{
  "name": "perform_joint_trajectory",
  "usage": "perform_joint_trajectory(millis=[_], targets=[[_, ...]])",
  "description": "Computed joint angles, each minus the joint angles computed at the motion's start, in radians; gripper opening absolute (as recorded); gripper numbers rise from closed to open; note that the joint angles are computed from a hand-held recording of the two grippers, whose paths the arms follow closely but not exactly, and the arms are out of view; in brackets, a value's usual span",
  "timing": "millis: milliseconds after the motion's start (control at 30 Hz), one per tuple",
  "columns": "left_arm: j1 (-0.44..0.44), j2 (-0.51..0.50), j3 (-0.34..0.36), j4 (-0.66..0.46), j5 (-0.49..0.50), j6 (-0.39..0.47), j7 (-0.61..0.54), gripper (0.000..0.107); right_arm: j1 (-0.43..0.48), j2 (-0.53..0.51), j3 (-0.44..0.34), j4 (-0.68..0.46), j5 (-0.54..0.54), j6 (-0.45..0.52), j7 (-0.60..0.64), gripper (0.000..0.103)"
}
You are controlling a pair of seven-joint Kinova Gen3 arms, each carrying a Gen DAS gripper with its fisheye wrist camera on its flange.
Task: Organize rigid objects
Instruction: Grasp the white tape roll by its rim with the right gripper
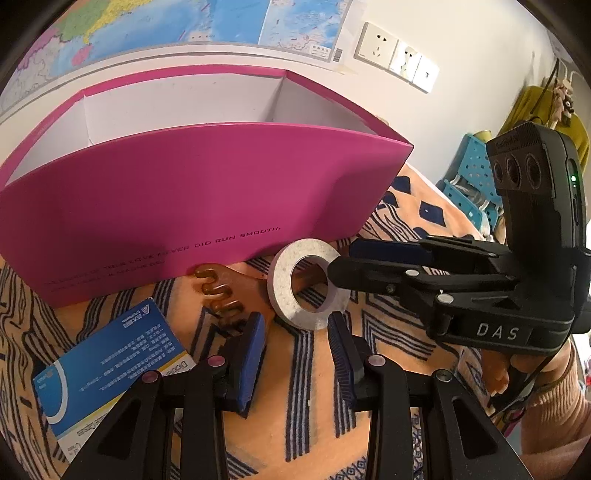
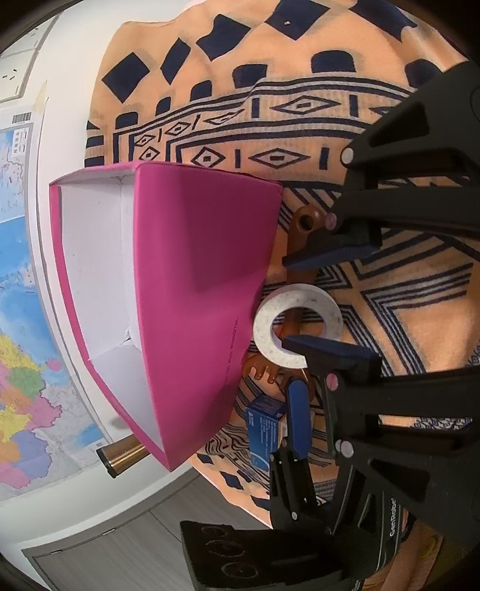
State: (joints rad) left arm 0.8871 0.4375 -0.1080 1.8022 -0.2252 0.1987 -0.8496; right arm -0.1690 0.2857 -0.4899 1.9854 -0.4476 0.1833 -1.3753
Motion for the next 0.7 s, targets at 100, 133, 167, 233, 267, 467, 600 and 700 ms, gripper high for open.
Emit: perform_joint_trajectory(millis=[100,133,167,233,267,467,600,700], targets=[[0.004,0.003,-0.002,-0.006,-0.002,0.008,0.005,0.036,-0.033,0.002,0.03,-0.005,0.019,0.005,-0.014,0.038],[0.003,0.003,-0.002,-0.007,-0.003,0.01,0.006,0.036,-0.046,0.003,0.043,-0.008,0.028,0.008,-0.021,0.035],[0.004,0.004,-0.002,-0.009,-0.004,0.011,0.008,0.036,-0.055,0.003,0.052,-0.011,0.035,0.011,-0.026,0.034],[0.005,0.007,-0.002,-0.014,-0.007,0.015,0.013,0.036,-0.074,0.004,0.067,-0.016,0.048,0.014,-0.036,0.033],[0.004,0.006,-0.001,-0.012,-0.008,0.016,0.014,0.036,-0.084,0.005,0.076,-0.018,0.056,0.014,-0.042,0.033],[-0.003,0.008,0.005,-0.015,-0.011,0.015,0.021,0.036,-0.165,0.008,0.15,-0.038,0.122,0.031,-0.102,0.028],[-0.006,0.009,0.009,-0.017,-0.012,0.014,0.02,0.036,-0.175,0.011,0.16,-0.043,0.144,0.035,-0.127,0.023],[-0.007,0.01,0.01,-0.017,-0.01,0.013,0.018,0.035,-0.19,0.011,0.173,-0.045,0.162,0.035,-0.149,0.021]])
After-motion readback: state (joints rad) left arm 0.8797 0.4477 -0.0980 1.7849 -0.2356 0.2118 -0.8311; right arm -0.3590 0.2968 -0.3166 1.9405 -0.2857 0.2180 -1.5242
